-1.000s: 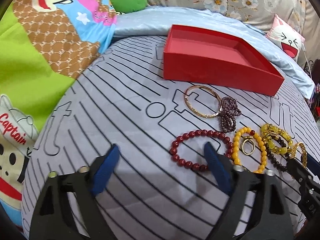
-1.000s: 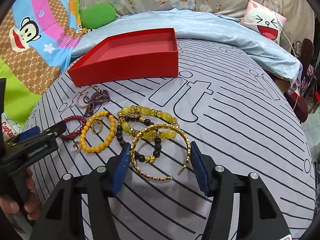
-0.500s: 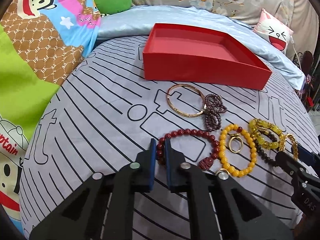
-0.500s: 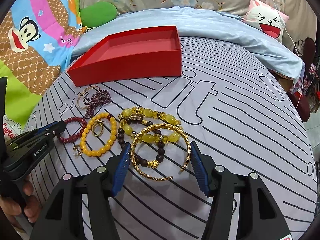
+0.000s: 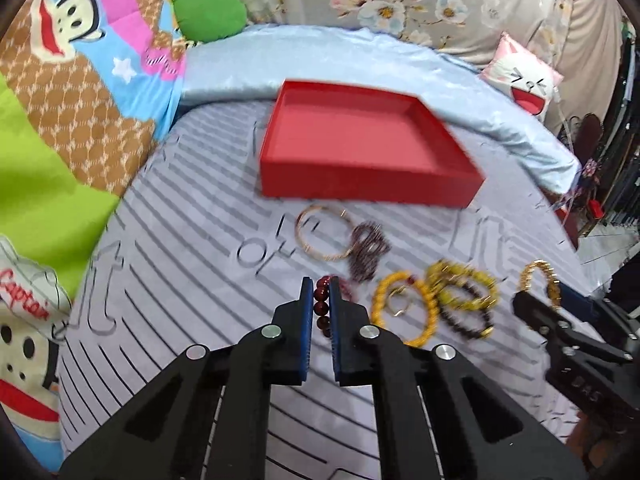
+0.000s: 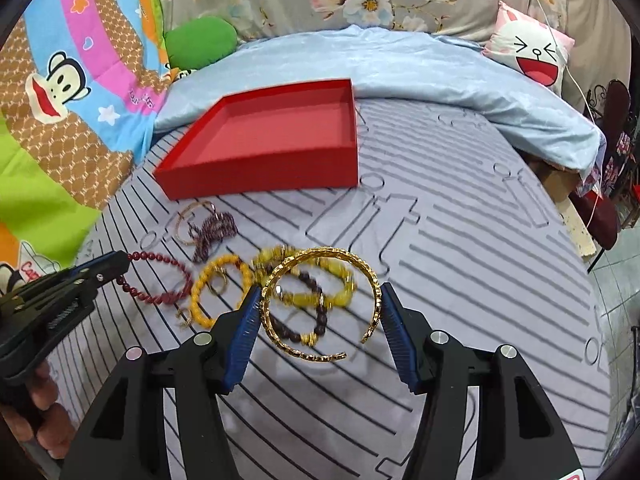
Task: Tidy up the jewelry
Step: 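Carry both bracelets into the red tray and open both tools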
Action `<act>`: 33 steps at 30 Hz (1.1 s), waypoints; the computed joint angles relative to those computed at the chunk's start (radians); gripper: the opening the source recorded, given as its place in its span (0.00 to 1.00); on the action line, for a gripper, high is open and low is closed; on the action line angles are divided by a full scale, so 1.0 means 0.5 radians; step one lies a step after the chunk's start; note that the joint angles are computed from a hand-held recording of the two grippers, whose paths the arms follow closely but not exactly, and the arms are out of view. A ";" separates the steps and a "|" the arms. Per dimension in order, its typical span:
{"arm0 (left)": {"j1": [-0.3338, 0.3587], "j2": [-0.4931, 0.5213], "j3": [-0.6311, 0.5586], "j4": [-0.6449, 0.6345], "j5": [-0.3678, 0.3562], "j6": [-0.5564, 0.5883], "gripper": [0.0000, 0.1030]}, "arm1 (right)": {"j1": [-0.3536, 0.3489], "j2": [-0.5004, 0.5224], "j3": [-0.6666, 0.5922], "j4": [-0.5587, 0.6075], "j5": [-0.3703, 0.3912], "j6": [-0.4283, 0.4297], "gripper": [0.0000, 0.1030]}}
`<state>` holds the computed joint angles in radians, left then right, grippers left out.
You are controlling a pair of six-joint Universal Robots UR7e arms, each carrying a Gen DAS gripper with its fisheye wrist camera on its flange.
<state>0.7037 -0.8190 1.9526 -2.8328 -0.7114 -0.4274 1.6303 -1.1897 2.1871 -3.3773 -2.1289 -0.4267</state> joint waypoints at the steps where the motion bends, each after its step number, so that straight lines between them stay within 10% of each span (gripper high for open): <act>1: -0.003 -0.008 -0.022 0.010 -0.010 0.012 0.07 | 0.009 -0.004 -0.028 0.026 0.002 0.003 0.55; 16: 0.185 0.311 -0.903 -0.055 -0.169 0.667 0.07 | 0.057 0.306 -0.948 0.673 0.157 -0.010 0.55; 33: 0.531 1.044 -2.217 0.641 -0.300 0.892 0.07 | -0.028 1.078 -2.213 1.544 0.090 0.099 0.55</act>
